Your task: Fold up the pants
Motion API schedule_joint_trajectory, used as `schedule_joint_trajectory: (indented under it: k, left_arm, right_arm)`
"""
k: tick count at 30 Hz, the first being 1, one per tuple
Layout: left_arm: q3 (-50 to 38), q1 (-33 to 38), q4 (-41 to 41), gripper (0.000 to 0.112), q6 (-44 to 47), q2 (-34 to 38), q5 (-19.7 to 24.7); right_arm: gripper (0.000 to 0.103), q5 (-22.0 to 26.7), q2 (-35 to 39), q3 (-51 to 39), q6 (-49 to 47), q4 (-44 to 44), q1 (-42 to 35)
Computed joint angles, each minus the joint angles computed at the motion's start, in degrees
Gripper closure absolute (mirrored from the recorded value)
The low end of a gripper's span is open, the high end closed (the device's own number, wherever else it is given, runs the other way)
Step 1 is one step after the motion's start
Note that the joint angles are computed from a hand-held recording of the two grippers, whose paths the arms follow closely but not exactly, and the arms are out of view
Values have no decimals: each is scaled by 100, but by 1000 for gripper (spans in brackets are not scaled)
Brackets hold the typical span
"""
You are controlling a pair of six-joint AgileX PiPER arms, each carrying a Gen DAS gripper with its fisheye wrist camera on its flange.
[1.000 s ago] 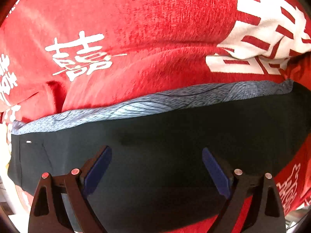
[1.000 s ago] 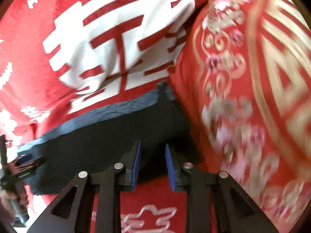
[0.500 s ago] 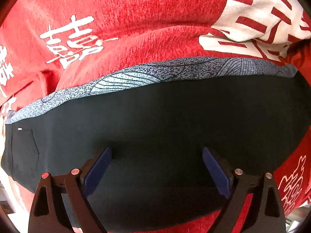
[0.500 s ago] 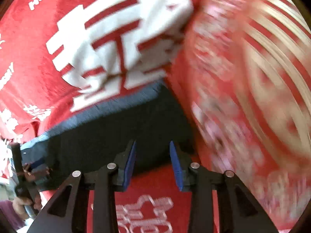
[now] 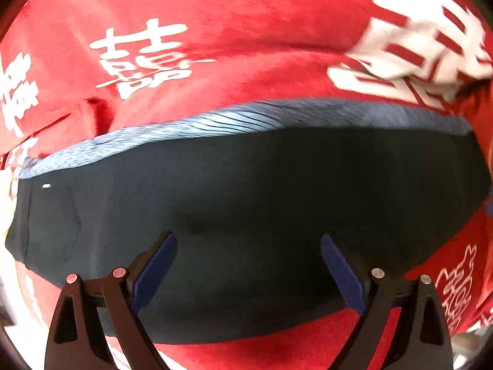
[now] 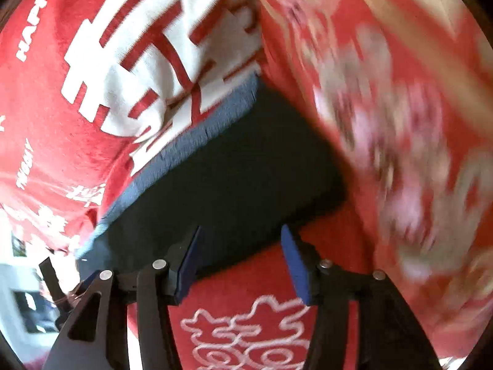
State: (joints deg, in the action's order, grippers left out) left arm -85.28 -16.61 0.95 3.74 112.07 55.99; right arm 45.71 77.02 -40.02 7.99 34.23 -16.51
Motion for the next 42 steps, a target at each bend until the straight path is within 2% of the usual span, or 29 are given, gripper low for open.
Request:
schedule_joint_trajectory:
  k: [4, 5, 6, 8, 10, 13, 17, 19, 21, 23, 27, 31, 35, 38, 42]
  left_arm:
    - [-433, 308, 172, 17, -159, 350, 168]
    - [-438, 354, 254, 17, -178, 381, 163]
    - [-413, 369, 333, 17, -193, 393, 168]
    - [-69, 408, 352, 17, -108, 242, 92]
    - [381, 497, 208, 13, -34, 2, -233]
    - [553, 574, 139, 11, -156, -77, -300]
    - [576, 523, 183, 11, -136, -90, -389]
    - [555, 526, 132, 11, -134, -113, -316]
    - [504, 547, 78, 11, -85, -111, -213]
    - [560, 581, 1, 11, 79, -187, -163]
    - [711, 762, -176, 11, 575, -447, -47]
    - [539, 1263, -478, 11, 1321, -532, 244]
    - [-197, 2021, -669, 11, 2134, -192, 733]
    - [-1161, 2663, -636, 11, 2635, 331, 1009]
    - [-2875, 3273, -407, 11, 3064, 1410, 1246]
  right_arm:
    - [47, -415, 190, 388, -349, 804, -212]
    - [61, -493, 210, 387, -372, 843, -276]
    - [93, -519, 264, 318, -276, 736, -257]
    - [95, -364, 193, 232, -159, 537, -280]
    - [95, -294, 174, 260, -73, 297, -207]
    - [93, -275, 110, 421, 16, 68, -145]
    - [67, -122, -72, 435, 279, 22, -55]
    - [62, -37, -294, 499, 429, 17, 133]
    - [56, 77, -522, 575, 590, 93, 469]
    - [55, 39, -685, 675, 871, 199, 971]
    - [55, -406, -626, 641, 1620, 355, 2315]
    - [55, -1059, -152, 234, 2350, 412, 3573]
    - [54, -1802, 565, -485, 3074, 421, 4784]
    - [54, -2230, 1469, -1274, 2811, 999, 5392]
    - [54, -2479, 2799, -2568, 1616, 2370, 5800]
